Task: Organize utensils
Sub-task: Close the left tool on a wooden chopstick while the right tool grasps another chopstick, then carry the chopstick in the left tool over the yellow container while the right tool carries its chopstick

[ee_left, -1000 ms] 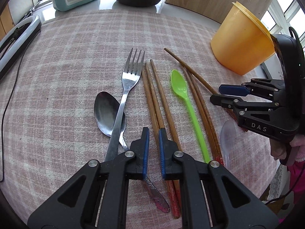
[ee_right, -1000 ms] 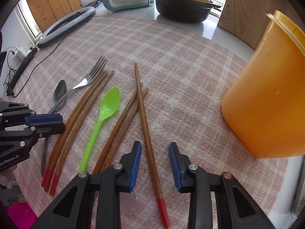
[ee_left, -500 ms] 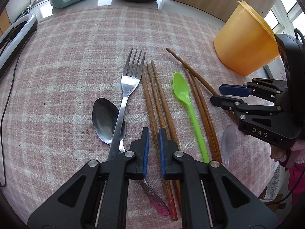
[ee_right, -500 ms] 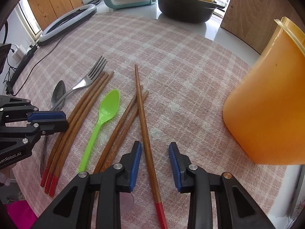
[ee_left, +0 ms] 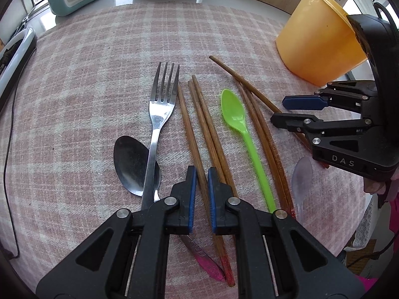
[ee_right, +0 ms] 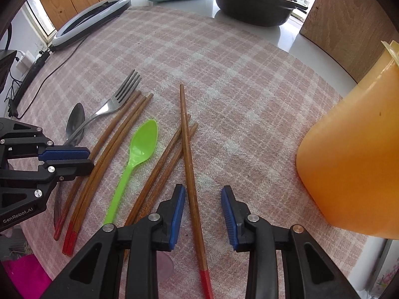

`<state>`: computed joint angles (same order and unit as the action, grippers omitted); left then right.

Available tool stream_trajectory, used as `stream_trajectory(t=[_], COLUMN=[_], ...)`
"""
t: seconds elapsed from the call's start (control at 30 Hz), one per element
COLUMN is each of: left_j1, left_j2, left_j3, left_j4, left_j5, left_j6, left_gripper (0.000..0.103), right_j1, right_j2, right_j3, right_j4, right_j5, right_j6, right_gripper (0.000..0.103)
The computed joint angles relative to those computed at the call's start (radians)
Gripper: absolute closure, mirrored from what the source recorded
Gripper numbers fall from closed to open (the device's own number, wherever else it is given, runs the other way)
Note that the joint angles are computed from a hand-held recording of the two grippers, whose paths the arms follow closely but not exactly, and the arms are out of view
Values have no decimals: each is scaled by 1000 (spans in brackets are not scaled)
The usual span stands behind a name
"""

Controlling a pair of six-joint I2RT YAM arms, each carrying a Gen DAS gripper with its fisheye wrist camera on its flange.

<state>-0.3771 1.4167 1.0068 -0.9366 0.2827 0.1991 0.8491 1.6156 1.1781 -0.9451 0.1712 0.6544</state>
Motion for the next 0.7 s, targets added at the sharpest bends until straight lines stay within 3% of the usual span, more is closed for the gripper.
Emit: stream_trajectory(t=[0.17,0.23,0.7], left_j1=[-6,0,121], left_j2=[22,33,-83], left_j3=[10,15,-20], left_j4=[16,27,-22], left_j5=[8,19,147], left_j6=[-3,-14,-20], left_gripper=[95,96,99], right_j1=[-27,-31,15], right_j2=[-8,-11,-171], right_j3=[-1,-3,-81], right_j4=[-12,-13,9], right_j5=[-20,-25,0], right_j6=[-13,-7,91], right_gripper=[95,98,99])
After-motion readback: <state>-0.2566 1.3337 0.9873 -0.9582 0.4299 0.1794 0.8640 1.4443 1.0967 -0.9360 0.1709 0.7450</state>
